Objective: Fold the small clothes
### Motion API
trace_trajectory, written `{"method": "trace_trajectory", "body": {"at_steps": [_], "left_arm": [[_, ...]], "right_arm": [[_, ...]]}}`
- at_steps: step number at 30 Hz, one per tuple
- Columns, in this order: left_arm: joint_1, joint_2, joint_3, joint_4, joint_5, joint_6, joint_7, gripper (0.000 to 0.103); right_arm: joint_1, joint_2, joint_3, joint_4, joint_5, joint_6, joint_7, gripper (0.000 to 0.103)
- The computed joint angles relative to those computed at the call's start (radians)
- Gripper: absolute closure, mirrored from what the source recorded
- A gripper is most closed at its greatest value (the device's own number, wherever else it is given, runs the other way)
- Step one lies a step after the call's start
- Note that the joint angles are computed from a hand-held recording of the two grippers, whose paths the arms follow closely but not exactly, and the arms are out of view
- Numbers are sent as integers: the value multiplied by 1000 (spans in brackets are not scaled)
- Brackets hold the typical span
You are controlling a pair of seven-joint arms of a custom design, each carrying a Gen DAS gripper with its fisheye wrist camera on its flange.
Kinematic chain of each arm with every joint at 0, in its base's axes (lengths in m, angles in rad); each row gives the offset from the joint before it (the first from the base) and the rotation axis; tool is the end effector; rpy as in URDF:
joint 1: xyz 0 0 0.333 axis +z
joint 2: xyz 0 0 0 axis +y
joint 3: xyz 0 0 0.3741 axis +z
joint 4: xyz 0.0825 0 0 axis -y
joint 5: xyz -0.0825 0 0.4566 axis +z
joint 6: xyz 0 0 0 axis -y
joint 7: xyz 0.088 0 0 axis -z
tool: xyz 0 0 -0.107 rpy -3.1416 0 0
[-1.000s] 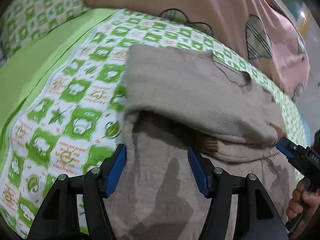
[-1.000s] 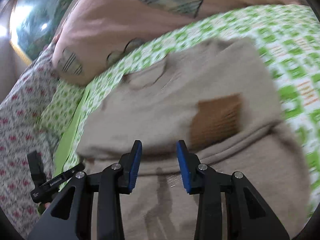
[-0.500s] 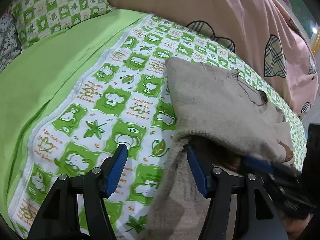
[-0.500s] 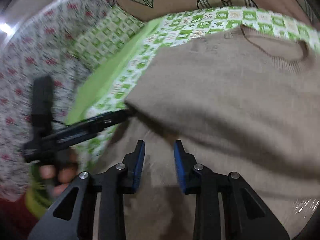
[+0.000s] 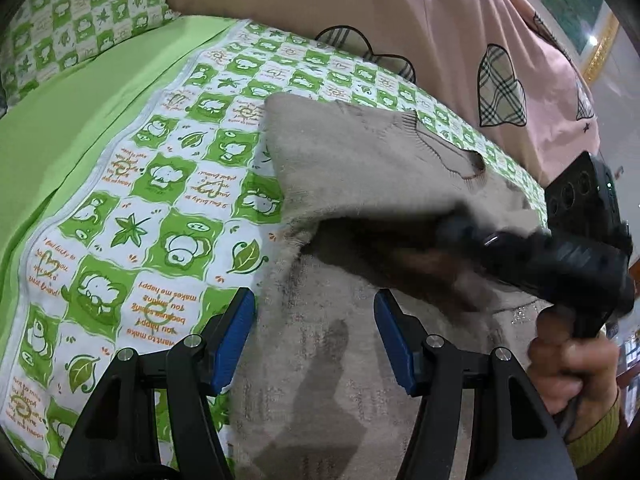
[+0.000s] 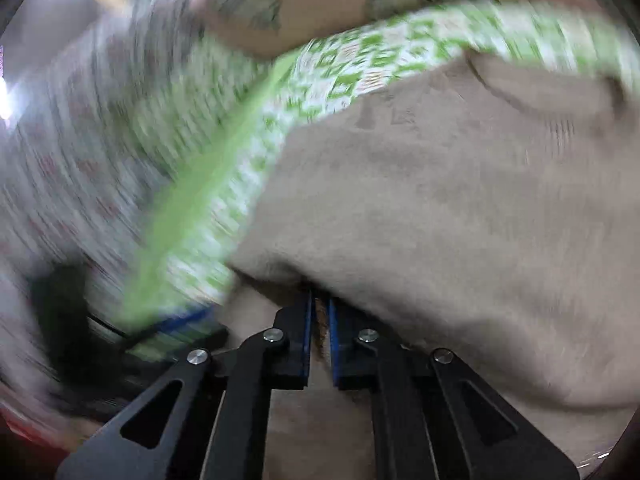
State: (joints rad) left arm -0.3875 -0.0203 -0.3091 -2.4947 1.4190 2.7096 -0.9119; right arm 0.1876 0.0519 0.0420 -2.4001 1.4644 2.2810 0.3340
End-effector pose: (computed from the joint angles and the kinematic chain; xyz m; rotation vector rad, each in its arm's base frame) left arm 0.3685 -0.3532 0.2984 -2.2892 1.3372 -0.8696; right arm 0.5213 0.1461 0.2957 -1.7809 1.2848 0.4780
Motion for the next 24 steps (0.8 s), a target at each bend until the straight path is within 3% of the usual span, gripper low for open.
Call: {"method": "trace_trajectory", "body": {"at_steps": [1,3,7,10,15,18,19,21,24], "left_arm": [[1,3,1,2,7,4,-7,41],[2,8,3,6,3,4,-12,41],[1,7,4,4,-15,2,-11,41],[2,2,4,7,-31,1,22,41],[2,35,6,53,-70,4,125,41],[-7,49,7,80,-65,-4,151,41],[-11,51,6,85,-68,-12,158,41],[-19,53,3,91,-96,-37,184,41],[-30,48,0,85,-152,-91,207,41]], "right_arm": [[-28,23,-20,14,10,-107,18,95],[-48,50,-28,28,11,-170,48,95],[-22,32,0,8,-32,-34,67,92],[-25,-1,-3,-24,-11,-58,29,92],[-25,-113,-29,-110,-20,50,-8,92],[-36,-203,-47,-173,-1,206,-38,87],[-40,-234,-50,-195,17,297,-48,75],[-51,-269,-70,-215,91,423,-96,60],[-76,-265,-86,-203,95,561,-93,60]]}}
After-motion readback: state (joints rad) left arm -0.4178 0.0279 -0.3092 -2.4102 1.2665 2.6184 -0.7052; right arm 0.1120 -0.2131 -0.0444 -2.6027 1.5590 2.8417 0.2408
